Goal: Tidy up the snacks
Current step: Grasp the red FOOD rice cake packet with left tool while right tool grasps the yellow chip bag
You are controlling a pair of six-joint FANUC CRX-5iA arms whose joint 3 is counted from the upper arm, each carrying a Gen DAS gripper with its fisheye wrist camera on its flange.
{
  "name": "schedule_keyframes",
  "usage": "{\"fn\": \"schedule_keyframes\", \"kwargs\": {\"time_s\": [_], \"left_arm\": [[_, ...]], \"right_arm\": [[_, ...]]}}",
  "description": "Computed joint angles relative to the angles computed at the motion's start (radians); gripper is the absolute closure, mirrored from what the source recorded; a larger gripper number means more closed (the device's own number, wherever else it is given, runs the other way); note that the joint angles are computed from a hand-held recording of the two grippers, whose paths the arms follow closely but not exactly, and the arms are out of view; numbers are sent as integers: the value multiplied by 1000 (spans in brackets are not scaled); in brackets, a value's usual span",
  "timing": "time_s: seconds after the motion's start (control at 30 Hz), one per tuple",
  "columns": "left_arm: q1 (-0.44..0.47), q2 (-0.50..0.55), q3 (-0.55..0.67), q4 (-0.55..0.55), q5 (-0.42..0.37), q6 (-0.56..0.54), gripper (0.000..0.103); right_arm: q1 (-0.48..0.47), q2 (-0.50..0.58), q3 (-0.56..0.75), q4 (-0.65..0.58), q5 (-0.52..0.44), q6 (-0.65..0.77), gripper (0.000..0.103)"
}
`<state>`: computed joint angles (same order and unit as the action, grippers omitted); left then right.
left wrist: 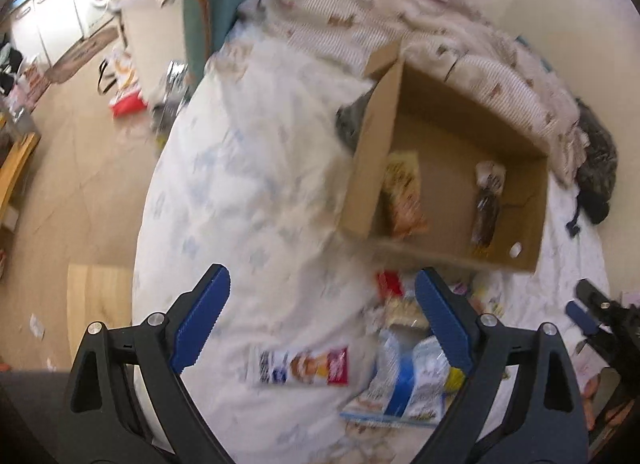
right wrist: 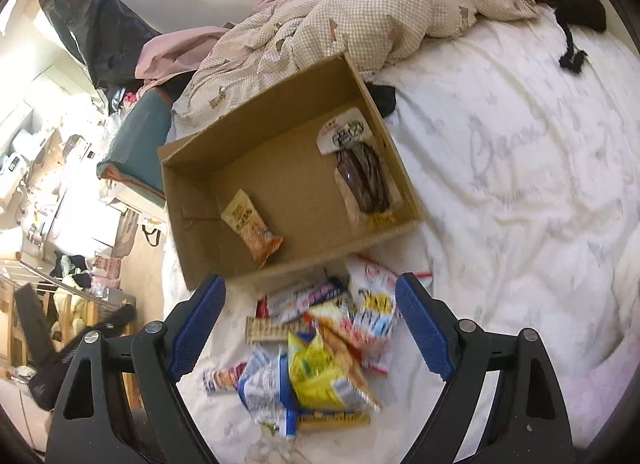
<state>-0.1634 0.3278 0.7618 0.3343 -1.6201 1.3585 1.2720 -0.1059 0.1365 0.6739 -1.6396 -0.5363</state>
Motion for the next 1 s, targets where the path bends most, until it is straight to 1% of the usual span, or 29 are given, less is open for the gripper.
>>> {"fn": "schedule_keyframes", "kwargs": {"time_s": [0.1,0.17,0.2,0.23,0.3,0.37,0.4,0.47,0.53,0.57,0.6,0.63,0.67,0.7,0.77,0.8,0.87,0.97,1.0], "left_arm": [[-3,-17,-34,-41,-33,6,11],[-18,-9,-27,-86,-84,-37,11],[-35,3,-8,-123,-119,-77,11],[-52,18,14,-159,-156,-132,11],[-83,28,27,-219,-193,-233,11],[-116,51,56,-274,-258,-373,11],[-134,59,66,-296,-286,-463,11],[-165,59,65,-361,-311,-607,11],[-195,45,39,-437,-303,-727,11],[-204,38,23,-458,-292,-761,13],[-212,38,12,-477,-288,-779,18],[-218,50,17,-492,-305,-788,21],[-224,60,20,-505,-318,-801,28],[-230,60,8,-513,-308,-816,32],[-231,64,-12,-505,-289,-830,36],[-233,71,-11,-507,-293,-829,42],[-235,94,3,-505,-317,-820,50],[-234,102,13,-483,-331,-823,70],[-234,99,13,-477,-332,-825,73]], "right_arm": [[33,2,1,-10,-19,-27,14],[51,-3,-6,-18,-21,-54,14],[56,-6,-10,-23,-22,-61,14],[66,-8,-13,-34,-26,-69,14],[77,-8,-13,-47,-40,-68,14],[83,-2,-1,-62,-75,-50,14],[86,-2,-1,-65,-87,-47,14],[89,-11,-12,-70,-90,-61,14],[85,-27,-31,-71,-68,-85,14],[82,-32,-38,-73,-57,-92,14],[78,-34,-39,-76,-51,-91,14],[75,-32,-38,-77,-47,-85,14],[70,-28,-33,-81,-48,-72,14],[69,-25,-30,-84,-49,-65,14],[67,-23,-29,-88,-47,-60,14],[67,-25,-31,-92,-45,-62,14],[64,-28,-36,-100,-39,-68,14],[55,-28,-37,-113,-36,-62,14],[52,-28,-37,-117,-34,-58,14]]}}
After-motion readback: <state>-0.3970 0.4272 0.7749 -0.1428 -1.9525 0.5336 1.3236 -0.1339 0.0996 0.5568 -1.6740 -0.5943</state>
